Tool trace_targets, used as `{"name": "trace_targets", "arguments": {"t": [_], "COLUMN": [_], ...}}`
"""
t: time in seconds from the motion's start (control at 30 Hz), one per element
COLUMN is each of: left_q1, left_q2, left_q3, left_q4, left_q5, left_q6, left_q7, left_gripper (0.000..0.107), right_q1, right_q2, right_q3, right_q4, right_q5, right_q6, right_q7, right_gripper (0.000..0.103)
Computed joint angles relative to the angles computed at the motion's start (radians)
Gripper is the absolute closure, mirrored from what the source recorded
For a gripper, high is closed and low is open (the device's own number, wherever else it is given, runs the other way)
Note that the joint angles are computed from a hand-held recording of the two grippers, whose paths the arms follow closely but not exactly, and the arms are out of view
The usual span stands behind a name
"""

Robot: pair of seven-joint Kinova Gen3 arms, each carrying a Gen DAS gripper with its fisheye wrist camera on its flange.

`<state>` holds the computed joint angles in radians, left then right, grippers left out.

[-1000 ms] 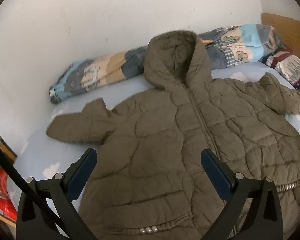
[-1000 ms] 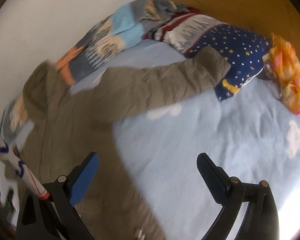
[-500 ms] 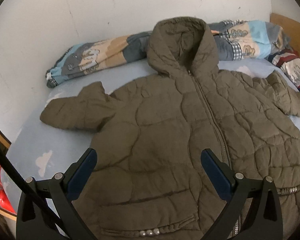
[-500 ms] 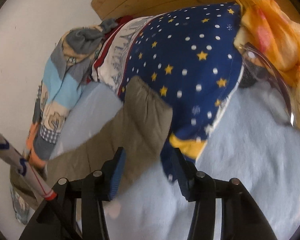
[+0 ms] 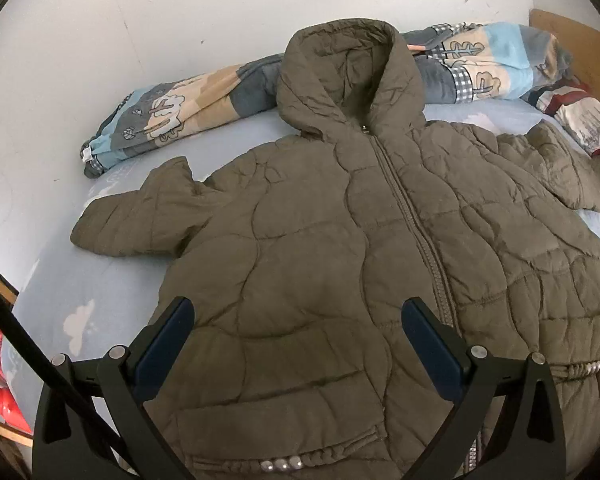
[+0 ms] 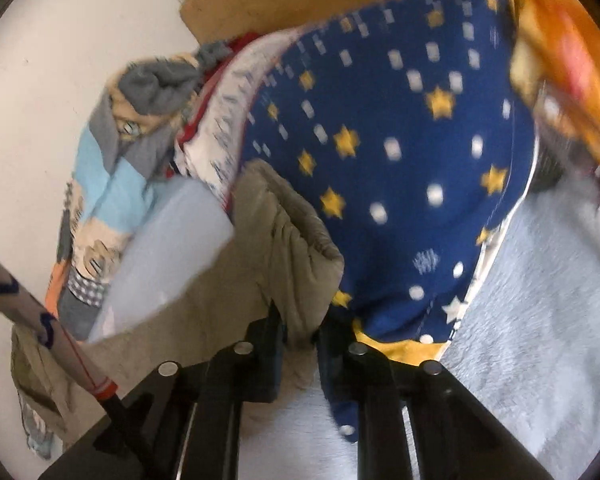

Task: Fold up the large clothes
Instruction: 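Grasp the sleeve cuff nearest the right tool and lift it, then fold the held sleeve across the jacket body and open the right tool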

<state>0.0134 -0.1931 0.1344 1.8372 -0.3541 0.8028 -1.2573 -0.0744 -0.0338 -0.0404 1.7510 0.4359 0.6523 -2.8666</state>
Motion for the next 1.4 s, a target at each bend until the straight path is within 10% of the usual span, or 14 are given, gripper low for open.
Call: {"name": "trace_targets", "arguments": {"t": [0.17,0.57,1.0,1.4], "left_q1": [-0.01,-0.074,-0.154,-0.239], "left_q2": [-0.022,-0.019,0.045,0.089], "left_q3": [0.002,-0.066,-0.202,-0.246], "left_q4": [0.006,-0.052,-0.161,-0.224], "left_q5": [-0.005,0.057,0.242,0.346], "left_q6": [-0.017,-0.032,0.001,0.055], "left_q7": [0.015,-0.022,-0.138,-0.199], "left_gripper": [0.004,0.004,0.004,0.004], "right_q1": [0.011,-0.338,-0.568,-0.714], "right_q2": [-0.055,0.008,0.351,0.781], "right_q3": [-0.157,-0.307,-0.281,-0.294], "right_q4": [-0.131,-0.423,-0.643,-1.149], "right_q5": [0.203,0.423,0.261,-0.008], "right_q6": [0.112,0.246,0.124,0.367], "right_q7": [-0.156,-0.158,-0.036,0.316], "right_gripper": [0.089,0.089,0.089,0.086]}}
